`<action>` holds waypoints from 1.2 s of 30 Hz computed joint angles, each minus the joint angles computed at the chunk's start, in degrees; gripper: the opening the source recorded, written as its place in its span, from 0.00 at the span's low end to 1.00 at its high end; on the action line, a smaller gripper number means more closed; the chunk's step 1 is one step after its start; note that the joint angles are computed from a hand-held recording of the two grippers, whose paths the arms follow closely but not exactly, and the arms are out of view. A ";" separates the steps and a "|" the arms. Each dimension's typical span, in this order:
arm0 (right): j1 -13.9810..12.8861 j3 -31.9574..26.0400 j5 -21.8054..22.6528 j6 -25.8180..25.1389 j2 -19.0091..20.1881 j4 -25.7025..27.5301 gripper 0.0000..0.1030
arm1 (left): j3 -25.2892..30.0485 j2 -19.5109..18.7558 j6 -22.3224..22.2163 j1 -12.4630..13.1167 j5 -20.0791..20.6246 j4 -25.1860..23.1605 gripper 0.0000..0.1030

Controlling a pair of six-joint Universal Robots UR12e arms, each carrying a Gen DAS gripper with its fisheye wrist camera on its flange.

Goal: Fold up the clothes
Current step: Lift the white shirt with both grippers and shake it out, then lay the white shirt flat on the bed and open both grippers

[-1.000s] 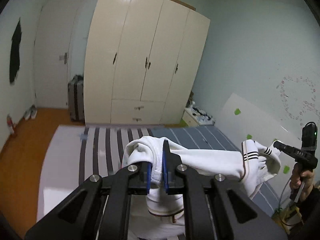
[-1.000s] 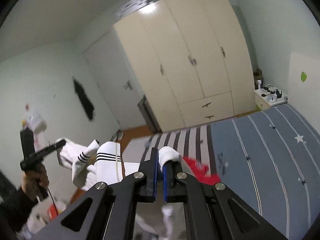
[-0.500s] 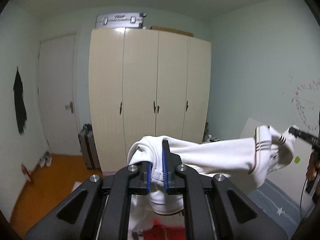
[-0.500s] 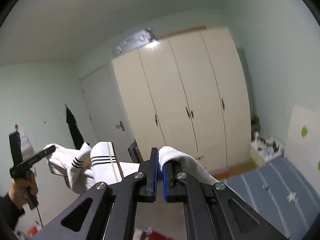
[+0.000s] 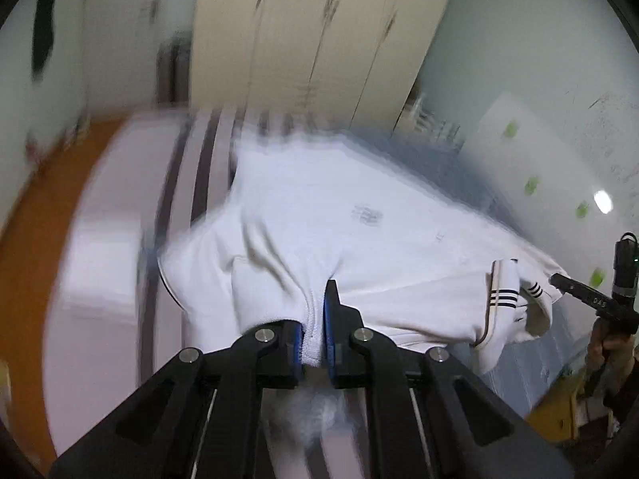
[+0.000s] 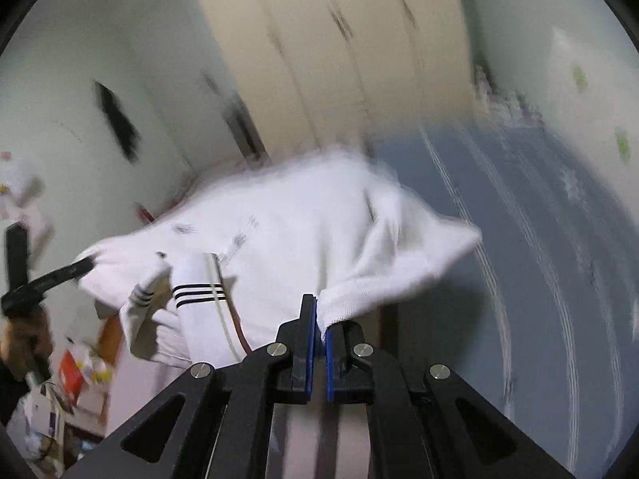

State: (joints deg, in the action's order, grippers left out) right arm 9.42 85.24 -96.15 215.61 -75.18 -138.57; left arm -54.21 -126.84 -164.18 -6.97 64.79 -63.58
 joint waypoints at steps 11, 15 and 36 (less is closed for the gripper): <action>4.46 15.02 5.48 10.72 1.81 3.53 0.03 | -27.22 7.07 -2.15 0.69 9.29 6.42 0.06; 5.03 16.67 6.64 11.28 0.94 4.01 0.03 | -30.51 8.63 -1.39 1.15 10.01 6.81 0.06; 3.09 18.11 15.04 8.49 0.69 9.47 0.05 | -37.05 12.41 -1.46 2.02 14.87 4.71 0.07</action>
